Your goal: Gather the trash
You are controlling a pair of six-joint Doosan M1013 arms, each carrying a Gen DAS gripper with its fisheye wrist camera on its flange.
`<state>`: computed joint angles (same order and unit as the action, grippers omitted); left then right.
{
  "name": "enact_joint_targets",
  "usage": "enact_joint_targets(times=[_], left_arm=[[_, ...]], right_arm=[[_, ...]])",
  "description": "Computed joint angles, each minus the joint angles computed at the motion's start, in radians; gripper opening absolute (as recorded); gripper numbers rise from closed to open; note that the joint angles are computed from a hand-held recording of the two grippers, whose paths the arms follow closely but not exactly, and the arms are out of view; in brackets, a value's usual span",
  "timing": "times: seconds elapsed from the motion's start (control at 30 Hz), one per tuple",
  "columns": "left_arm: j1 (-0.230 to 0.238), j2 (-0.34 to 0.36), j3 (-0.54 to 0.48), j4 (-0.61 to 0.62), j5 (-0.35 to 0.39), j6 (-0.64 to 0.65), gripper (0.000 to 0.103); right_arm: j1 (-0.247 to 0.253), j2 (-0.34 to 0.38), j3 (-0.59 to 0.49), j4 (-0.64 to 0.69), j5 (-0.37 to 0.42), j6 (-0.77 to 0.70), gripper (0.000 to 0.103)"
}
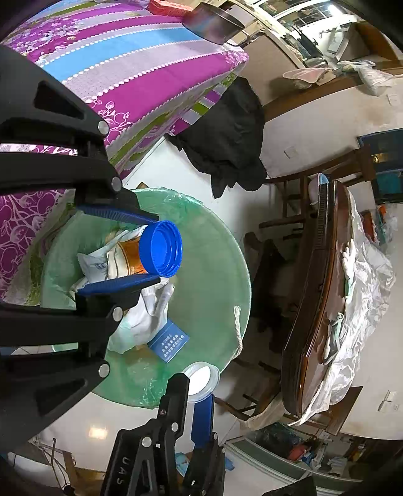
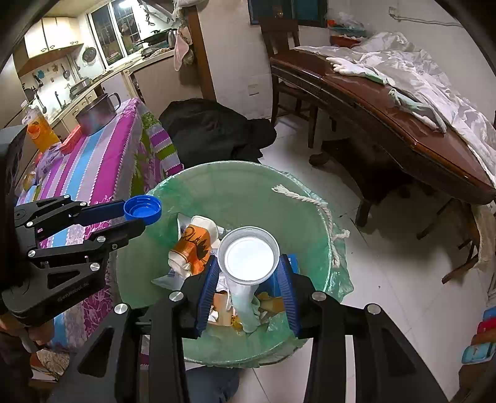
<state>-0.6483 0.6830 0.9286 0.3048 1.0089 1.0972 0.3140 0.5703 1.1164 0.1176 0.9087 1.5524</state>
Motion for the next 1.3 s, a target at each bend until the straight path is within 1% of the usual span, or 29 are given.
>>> enact_joint_targets(times=[0.13, 0.17, 0.2, 0.23, 0.27, 0.33, 0.43, 0.5, 0.53, 0.57, 0.6, 0.63, 0.67, 0.7, 0.73, 0.77, 0.83, 0.87, 0.93, 1.0, 1.03, 1.07, 1.1, 1.13, 1.2, 1.23, 1.3], left_arm=[[0.0, 0.0, -0.001, 0.008, 0.002, -0.009, 0.032], [0.0, 0.001, -0.003, 0.007, 0.005, -0.012, 0.038], [0.0, 0.0, -0.002, 0.014, 0.005, -0.018, 0.044], [-0.002, -0.001, 0.001, 0.026, 0.004, -0.027, 0.054], [-0.004, -0.003, 0.003, 0.042, 0.004, -0.035, 0.056], [-0.004, -0.006, 0.007, 0.041, 0.0, -0.037, 0.057], [-0.006, -0.009, 0.012, 0.057, -0.002, -0.048, 0.063], [-0.007, -0.015, 0.023, 0.066, -0.01, -0.056, 0.067], [-0.009, -0.02, 0.03, 0.078, -0.012, -0.066, 0.07], [-0.01, -0.028, 0.043, 0.086, -0.023, -0.076, 0.073], [-0.011, -0.04, 0.062, 0.096, -0.039, -0.094, 0.076], [-0.012, -0.057, 0.089, 0.115, -0.062, -0.12, 0.082], [-0.013, -0.073, 0.113, 0.136, -0.084, -0.146, 0.088], [-0.016, -0.094, 0.147, 0.175, -0.11, -0.191, 0.09], [-0.019, -0.118, 0.183, 0.218, -0.137, -0.239, 0.094], [-0.022, -0.138, 0.213, 0.248, -0.162, -0.271, 0.097], [-0.029, -0.189, 0.29, 0.334, -0.214, -0.364, 0.097], [-0.031, -0.205, 0.315, 0.363, -0.23, -0.396, 0.097], [-0.041, -0.254, 0.389, 0.47, -0.267, -0.518, 0.097], [-0.049, -0.292, 0.447, 0.562, -0.296, -0.628, 0.097], [-0.05, -0.306, 0.469, 0.586, -0.309, -0.667, 0.097], [-0.054, -0.323, 0.494, 0.62, -0.318, -0.72, 0.097], [-0.06, -0.337, 0.516, 0.66, -0.313, -0.773, 0.097], [-0.069, -0.347, 0.534, 0.702, -0.299, -0.822, 0.097], [-0.086, -0.363, 0.563, 0.767, -0.271, -0.887, 0.097], [-0.095, -0.375, 0.582, 0.796, -0.267, -0.921, 0.097], [-0.106, -0.394, 0.611, 0.809, -0.269, -0.94, 0.097]], right_arm=[[-0.001, -0.002, 0.009, 0.004, -0.012, -0.002, 0.041], [-0.001, -0.003, 0.011, 0.006, -0.014, -0.001, 0.042], [-0.003, -0.004, 0.013, 0.013, -0.018, -0.002, 0.049], [-0.005, -0.007, 0.019, 0.017, -0.029, 0.0, 0.054], [-0.006, -0.01, 0.025, 0.019, -0.038, 0.004, 0.059], [-0.007, -0.016, 0.035, 0.021, -0.051, 0.008, 0.06], [-0.005, -0.028, 0.052, 0.019, -0.076, 0.012, 0.063], [-0.002, -0.048, 0.078, 0.017, -0.121, 0.015, 0.07], [0.001, -0.062, 0.097, 0.012, -0.154, 0.019, 0.07], [0.006, -0.077, 0.117, -0.009, -0.189, 0.033, 0.074], [0.016, -0.098, 0.142, -0.053, -0.233, 0.062, 0.08], [0.026, -0.118, 0.17, -0.107, -0.279, 0.1, 0.082], [0.037, -0.141, 0.201, -0.169, -0.33, 0.145, 0.089], [0.054, -0.175, 0.248, -0.265, -0.406, 0.219, 0.096], [0.064, -0.193, 0.272, -0.332, -0.442, 0.278, 0.098], [0.079, -0.221, 0.311, -0.443, -0.497, 0.384, 0.098], [0.098, -0.256, 0.358, -0.581, -0.551, 0.526, 0.098], [0.108, -0.272, 0.38, -0.667, -0.572, 0.614, 0.098], [0.131, -0.305, 0.43, -0.857, -0.613, 0.812, 0.098], [0.154, -0.328, 0.469, -1.02, -0.624, 0.987, 0.098], [0.169, -0.337, 0.488, -1.126, -0.611, 1.1, 0.098], [0.179, -0.345, 0.504, -1.198, -0.598, 1.179, 0.098], [0.201, -0.351, 0.522, -1.308, -0.554, 1.297, 0.098], [0.214, -0.356, 0.537, -1.369, -0.531, 1.363, 0.098], [0.236, -0.371, 0.572, -1.437, -0.505, 1.453, 0.098], [0.242, -0.377, 0.591, -1.473, -0.504, 1.501, 0.098], [0.264, -0.387, 0.625, -1.562, -0.466, 1.613, 0.098]])
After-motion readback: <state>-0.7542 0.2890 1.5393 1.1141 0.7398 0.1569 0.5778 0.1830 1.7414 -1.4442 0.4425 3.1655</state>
